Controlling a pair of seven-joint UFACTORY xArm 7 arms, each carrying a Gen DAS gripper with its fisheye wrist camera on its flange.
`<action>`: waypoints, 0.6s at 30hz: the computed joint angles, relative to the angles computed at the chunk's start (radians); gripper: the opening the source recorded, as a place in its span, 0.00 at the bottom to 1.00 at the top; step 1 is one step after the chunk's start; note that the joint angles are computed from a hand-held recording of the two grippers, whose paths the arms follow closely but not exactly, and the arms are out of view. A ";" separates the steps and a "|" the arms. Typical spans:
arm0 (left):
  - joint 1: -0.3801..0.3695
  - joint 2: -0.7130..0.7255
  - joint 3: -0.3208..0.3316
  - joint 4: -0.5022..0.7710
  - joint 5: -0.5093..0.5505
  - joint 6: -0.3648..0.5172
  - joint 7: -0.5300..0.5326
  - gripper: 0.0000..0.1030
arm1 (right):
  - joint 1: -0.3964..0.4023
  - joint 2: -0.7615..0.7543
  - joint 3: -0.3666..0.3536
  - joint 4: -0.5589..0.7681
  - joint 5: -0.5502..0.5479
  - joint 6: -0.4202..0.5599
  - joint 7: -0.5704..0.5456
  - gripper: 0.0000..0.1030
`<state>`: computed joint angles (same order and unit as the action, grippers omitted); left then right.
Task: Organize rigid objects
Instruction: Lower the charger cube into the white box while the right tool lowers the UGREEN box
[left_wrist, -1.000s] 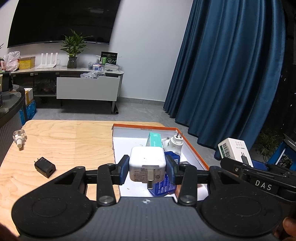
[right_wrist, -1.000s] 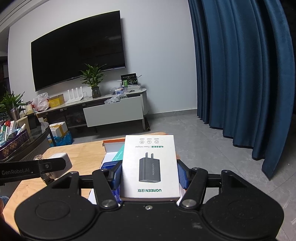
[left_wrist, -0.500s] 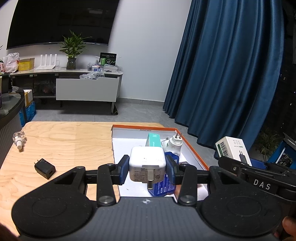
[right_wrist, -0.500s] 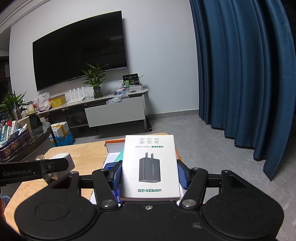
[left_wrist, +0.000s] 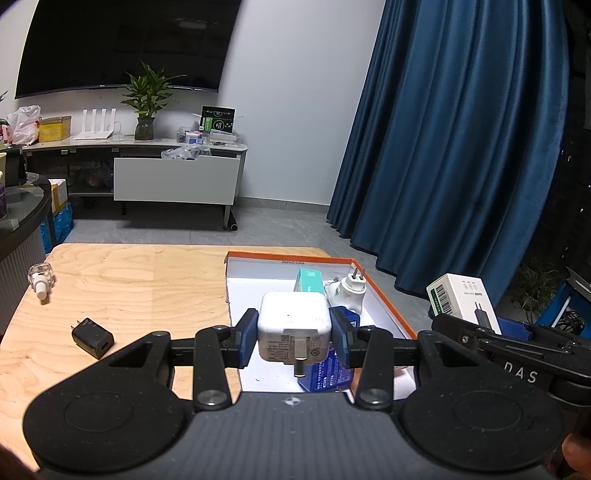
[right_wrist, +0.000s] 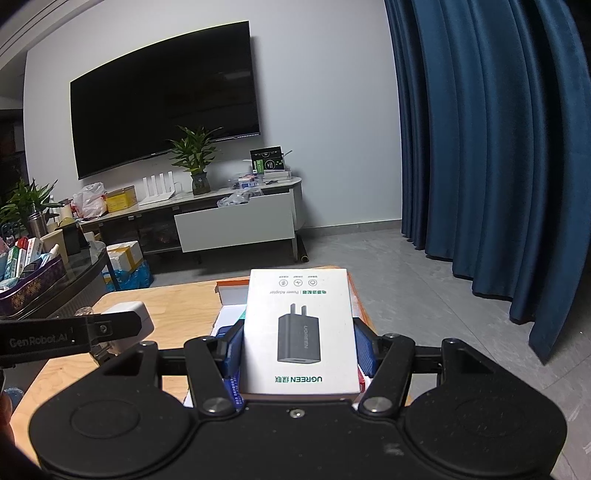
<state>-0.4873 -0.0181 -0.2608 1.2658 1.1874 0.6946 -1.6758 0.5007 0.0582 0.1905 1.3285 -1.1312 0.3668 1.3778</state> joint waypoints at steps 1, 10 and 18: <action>0.000 0.000 0.000 0.000 0.000 0.000 0.000 0.41 | 0.000 0.000 0.000 0.000 0.001 -0.001 0.000 0.68; 0.001 -0.002 0.000 -0.002 0.001 -0.001 -0.001 0.41 | 0.001 -0.002 0.001 -0.003 -0.004 0.000 0.004 0.68; 0.001 -0.003 -0.001 -0.002 -0.002 0.001 -0.001 0.41 | 0.000 -0.004 0.003 -0.005 0.002 -0.003 -0.002 0.68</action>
